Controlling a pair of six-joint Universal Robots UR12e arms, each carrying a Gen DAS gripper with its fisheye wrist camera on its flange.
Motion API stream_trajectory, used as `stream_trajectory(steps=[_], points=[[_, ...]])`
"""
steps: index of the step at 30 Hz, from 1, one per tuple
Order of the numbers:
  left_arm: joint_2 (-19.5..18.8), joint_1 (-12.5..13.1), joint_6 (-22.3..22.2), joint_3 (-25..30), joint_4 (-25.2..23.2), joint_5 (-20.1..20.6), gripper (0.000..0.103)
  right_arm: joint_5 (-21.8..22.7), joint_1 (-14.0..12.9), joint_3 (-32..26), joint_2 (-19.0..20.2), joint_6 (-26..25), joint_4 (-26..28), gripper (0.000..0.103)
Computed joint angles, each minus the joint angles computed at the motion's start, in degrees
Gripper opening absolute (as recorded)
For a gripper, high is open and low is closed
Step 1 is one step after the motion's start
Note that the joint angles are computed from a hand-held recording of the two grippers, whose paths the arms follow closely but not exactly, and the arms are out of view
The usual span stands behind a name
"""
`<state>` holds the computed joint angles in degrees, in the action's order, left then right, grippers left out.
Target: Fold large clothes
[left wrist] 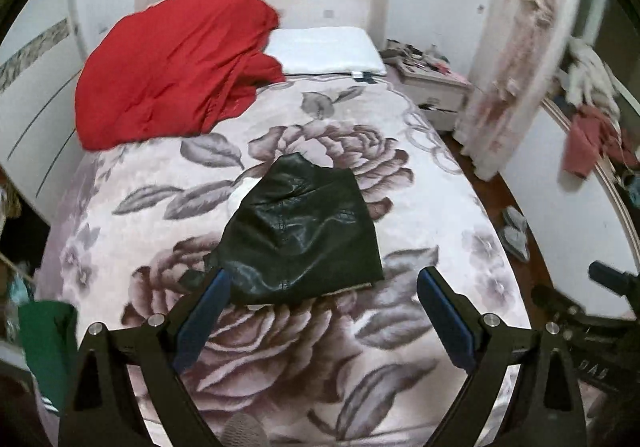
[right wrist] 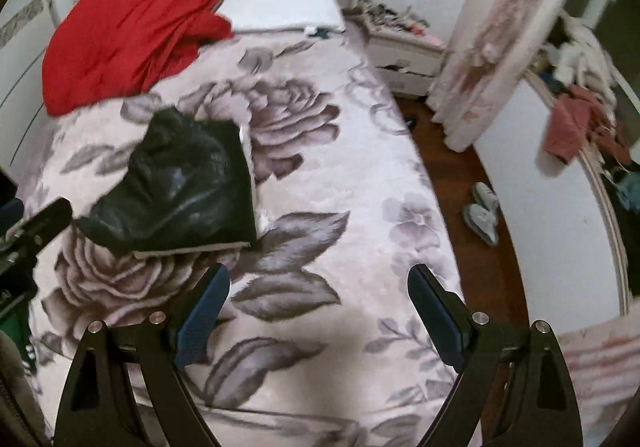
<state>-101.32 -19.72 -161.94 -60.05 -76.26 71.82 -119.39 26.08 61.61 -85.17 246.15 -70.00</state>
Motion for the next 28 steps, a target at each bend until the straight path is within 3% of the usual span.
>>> stream_trajectory(steps=[8, 14, 18, 21, 23, 28], points=[[2.99, 2.16, 9.96, 2.97, -9.37, -3.82, 0.096, -2.77, 5.51, -13.14, 4.43, 13.19, 13.23, 0.094], [6.48, 3.73, 13.21, 2.86, -11.66, -6.67, 0.096, -6.36, 10.54, -26.71, 9.46, 22.23, 25.63, 0.095], [7.75, 4.58, 12.70, 3.07, -12.10, -8.49, 0.096, -9.63, 13.62, -39.99, 15.17, 27.93, 37.28, 0.095], [8.15, 4.13, 11.84, 2.51, -11.08, -6.73, 0.096, -10.07, 14.88, -46.56, 17.82, 30.50, 41.73, 0.095], [8.07, 3.69, 10.44, 2.25, -10.73, -5.53, 0.096, -9.12, 14.84, -44.62, 16.62, 30.35, 39.52, 0.095], [8.67, 2.91, 5.61, 0.19, -6.80, -2.66, 0.096, -8.47, 14.99, -44.61, 16.78, 30.93, 41.18, 0.095]])
